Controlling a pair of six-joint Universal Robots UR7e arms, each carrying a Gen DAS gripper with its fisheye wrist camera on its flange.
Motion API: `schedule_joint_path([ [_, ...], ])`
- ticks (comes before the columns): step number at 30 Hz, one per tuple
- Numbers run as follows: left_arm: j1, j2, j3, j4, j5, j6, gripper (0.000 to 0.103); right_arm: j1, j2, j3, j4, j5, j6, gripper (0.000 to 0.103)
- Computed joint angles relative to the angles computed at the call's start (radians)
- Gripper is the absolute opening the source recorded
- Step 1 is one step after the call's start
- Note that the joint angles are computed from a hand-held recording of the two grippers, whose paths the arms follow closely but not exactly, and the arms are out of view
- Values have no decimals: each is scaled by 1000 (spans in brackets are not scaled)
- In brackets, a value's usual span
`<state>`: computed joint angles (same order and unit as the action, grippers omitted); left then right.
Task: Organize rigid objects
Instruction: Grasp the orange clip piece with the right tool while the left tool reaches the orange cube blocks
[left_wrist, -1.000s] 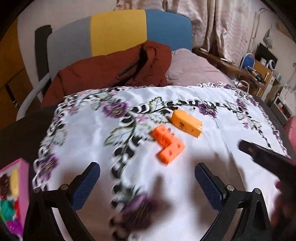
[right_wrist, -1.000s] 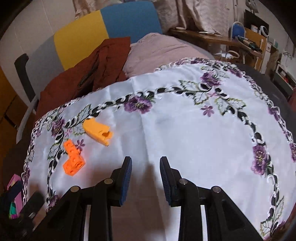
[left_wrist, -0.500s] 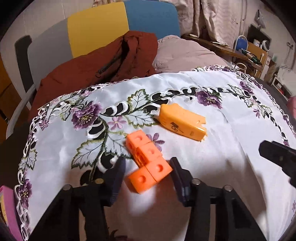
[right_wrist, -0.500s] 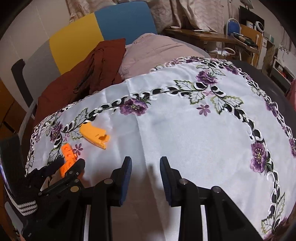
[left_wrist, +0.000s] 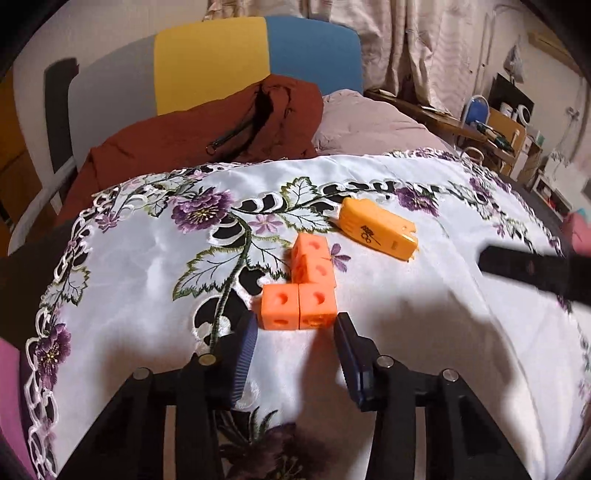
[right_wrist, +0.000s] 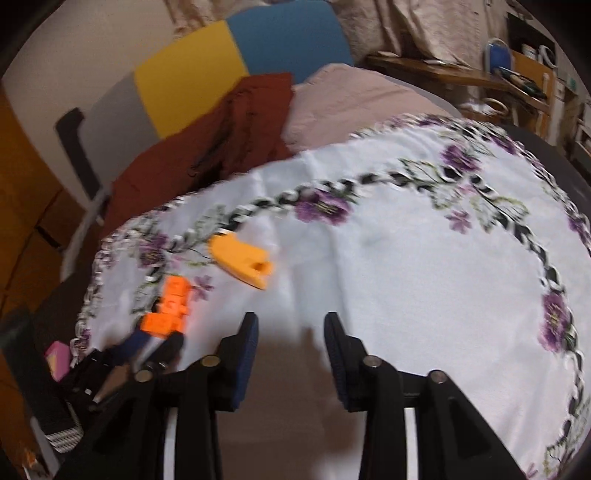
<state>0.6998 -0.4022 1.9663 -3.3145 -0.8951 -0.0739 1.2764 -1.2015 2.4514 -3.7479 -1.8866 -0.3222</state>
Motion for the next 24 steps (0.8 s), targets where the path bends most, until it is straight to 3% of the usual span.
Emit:
schedule_joint_path([
  [1,-3,3,1,-4,5,8,45,5,3,-11,14,7,-18,43],
  [4,1,5,3,-20,-2,16,45,58,55,-78,8,-84,-123,45],
  [6,1,5,6,-24,-1,17,45,67,78,-116,-4,-84,-181,45],
  [11,3,6,10,-40,-5,21,45,51,112,-203,111,-42,-209,45],
  [16,4,8,12,-50,-6,23,45,55,194,-253,82,-77,-293,45],
  [20,1,10,12,-50,-2,27,45,23,178,-246,117,11,-289,45],
  [22,-1,11,12,-52,0,27,45,18,185,-253,148,-5,-272,45],
  [24,-2,12,12,-52,2,28,46,22,204,-252,112,-22,-312,45],
])
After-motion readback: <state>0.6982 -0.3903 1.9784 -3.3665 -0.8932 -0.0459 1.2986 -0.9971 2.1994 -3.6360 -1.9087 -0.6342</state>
